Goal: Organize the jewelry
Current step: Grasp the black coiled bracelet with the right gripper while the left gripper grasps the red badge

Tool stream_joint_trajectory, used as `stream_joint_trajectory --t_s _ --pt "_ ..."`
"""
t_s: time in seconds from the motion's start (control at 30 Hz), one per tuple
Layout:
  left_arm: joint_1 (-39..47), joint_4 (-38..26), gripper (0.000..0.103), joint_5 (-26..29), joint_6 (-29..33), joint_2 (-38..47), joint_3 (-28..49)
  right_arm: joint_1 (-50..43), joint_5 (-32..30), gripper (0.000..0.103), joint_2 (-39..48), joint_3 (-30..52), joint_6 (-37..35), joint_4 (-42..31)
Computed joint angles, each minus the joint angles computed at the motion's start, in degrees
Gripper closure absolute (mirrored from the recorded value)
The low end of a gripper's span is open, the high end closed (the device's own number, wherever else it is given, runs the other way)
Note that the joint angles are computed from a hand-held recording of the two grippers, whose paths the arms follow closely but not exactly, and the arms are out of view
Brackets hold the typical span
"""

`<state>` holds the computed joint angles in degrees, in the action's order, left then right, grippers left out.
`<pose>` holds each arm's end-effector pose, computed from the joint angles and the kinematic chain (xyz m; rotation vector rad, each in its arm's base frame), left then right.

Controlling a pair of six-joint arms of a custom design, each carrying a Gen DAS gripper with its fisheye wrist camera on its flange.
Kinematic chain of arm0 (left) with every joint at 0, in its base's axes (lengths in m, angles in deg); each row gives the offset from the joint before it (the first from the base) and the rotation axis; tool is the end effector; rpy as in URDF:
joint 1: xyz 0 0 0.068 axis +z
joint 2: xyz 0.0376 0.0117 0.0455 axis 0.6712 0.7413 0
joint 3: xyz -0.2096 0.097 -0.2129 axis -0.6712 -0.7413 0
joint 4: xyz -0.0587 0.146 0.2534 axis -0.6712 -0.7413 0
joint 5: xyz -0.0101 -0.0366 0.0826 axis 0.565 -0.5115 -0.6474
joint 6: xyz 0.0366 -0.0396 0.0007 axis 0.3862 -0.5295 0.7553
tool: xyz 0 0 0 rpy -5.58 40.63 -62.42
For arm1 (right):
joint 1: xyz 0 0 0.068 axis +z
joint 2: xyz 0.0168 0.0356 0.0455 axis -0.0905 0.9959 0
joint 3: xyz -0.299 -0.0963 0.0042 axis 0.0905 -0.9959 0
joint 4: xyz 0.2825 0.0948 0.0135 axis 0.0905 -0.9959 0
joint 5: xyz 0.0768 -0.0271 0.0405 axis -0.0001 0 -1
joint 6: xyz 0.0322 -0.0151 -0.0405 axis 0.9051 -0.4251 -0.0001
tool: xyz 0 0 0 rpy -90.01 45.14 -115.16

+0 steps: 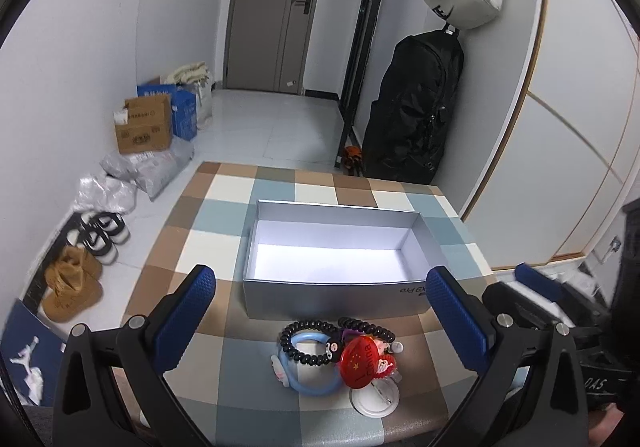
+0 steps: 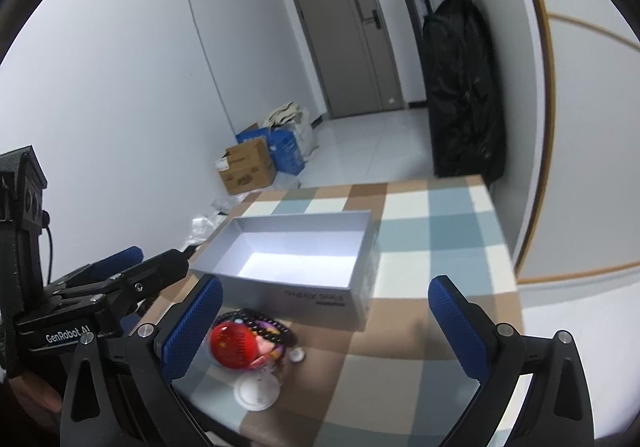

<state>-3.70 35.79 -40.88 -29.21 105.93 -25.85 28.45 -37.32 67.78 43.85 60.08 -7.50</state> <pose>0.1747 -0.1520 0.2455 -0.2396 2.2128 -0.1640 0.2238 0.1541 0.2365 -0.4223 2.1396 0.6265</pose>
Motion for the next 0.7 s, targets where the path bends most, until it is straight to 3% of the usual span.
stream_joint_trajectory --t_s 0.2,0.33,0.53,0.7 --pt "7.8 0.5 0.001 8.5 -0.3 -4.4 -2.9 0.2 -5.4 0.000 3.4 1.9 0.9 -0.9" --pt "12.6 -0.1 0.001 12.8 -0.9 -5.1 -4.3 1.0 -8.8 0.006 5.9 3.4 0.6 -1.7" --pt "17.7 0.0 0.001 19.9 -0.6 -5.2 -6.0 1.8 -12.3 0.023 11.7 7.2 0.0 -5.3" --pt "18.7 -1.1 0.001 22.5 0.6 -5.4 -6.1 1.7 -15.5 0.039 16.0 10.2 0.1 -7.4"
